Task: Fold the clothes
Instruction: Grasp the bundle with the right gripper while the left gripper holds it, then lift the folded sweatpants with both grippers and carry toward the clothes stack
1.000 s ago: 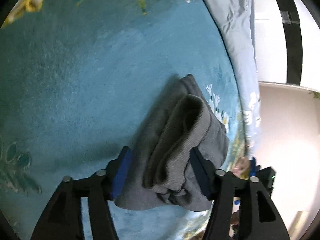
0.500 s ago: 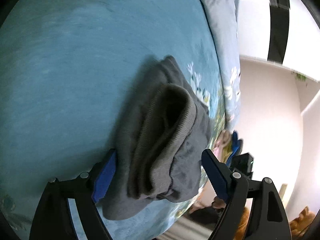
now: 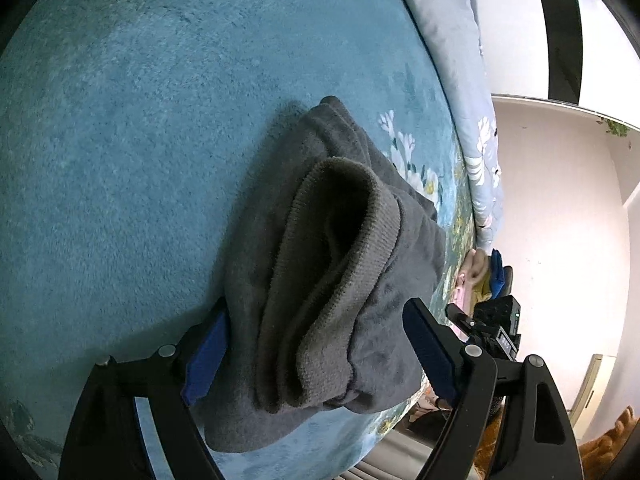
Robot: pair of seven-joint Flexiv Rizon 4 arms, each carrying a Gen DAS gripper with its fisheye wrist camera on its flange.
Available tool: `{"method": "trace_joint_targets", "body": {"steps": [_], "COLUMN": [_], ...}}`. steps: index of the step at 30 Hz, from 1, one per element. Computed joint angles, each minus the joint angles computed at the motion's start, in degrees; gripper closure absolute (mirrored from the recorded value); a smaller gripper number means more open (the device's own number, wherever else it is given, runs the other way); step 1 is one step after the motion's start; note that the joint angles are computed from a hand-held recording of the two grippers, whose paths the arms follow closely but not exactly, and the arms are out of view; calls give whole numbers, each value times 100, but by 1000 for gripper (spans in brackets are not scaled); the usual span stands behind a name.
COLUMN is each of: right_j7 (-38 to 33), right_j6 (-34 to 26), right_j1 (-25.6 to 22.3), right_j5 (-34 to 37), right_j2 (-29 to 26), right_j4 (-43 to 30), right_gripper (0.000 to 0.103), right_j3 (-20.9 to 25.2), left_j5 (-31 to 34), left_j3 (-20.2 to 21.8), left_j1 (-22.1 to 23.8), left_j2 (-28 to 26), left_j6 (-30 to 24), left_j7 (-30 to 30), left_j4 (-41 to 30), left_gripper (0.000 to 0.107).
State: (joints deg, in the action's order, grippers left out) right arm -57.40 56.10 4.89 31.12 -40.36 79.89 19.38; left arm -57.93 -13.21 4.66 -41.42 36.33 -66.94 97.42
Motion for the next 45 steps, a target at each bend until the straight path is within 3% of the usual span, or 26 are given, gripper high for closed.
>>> {"method": "trace_joint_targets", "body": {"steps": [11,15,19,21,27,30,33,40,45], "right_j7": [-217,-101,103,203,752,945,1035,796,521], "right_j6": [311,412,425,406,443,366,295,-101,-637], "right_j1": [-48,-23,86,107,239,272,256,41,-130], "right_j5": [344,381,251,204,62,-78,-148,-171,-113], "right_j2": [-316,-333,-374,-391,-334,-263,-182,378,1047], "right_j4": [-250,-235,-299,-333,-296,-290,-301,-191,-5], "right_gripper": [36,36,38,47,60,72,76,77,77], "right_j3": [235,216,146,139,20,-14,6,34,-105], "left_j5": [546,767,933,1088,1342,1471,1644,1793,1489], "left_j3": [159,282,303,333,393,439,483,480,418], "left_j1": [-183,-254,-274,-316,-379,-430,-484,-670,-892], "left_j2": [219,291,385,400,527,625,728,1233,1764], "left_j6": [272,458,599,635,751,786,786,869,1117], "left_j7": [-149,-384,-491,-597,-1030,-1308,-1548,-1885,-2121], "left_j4": [83,191,271,242,264,268,250,422,770], "left_gripper": [24,47,53,57,73,77,81,83,83]}}
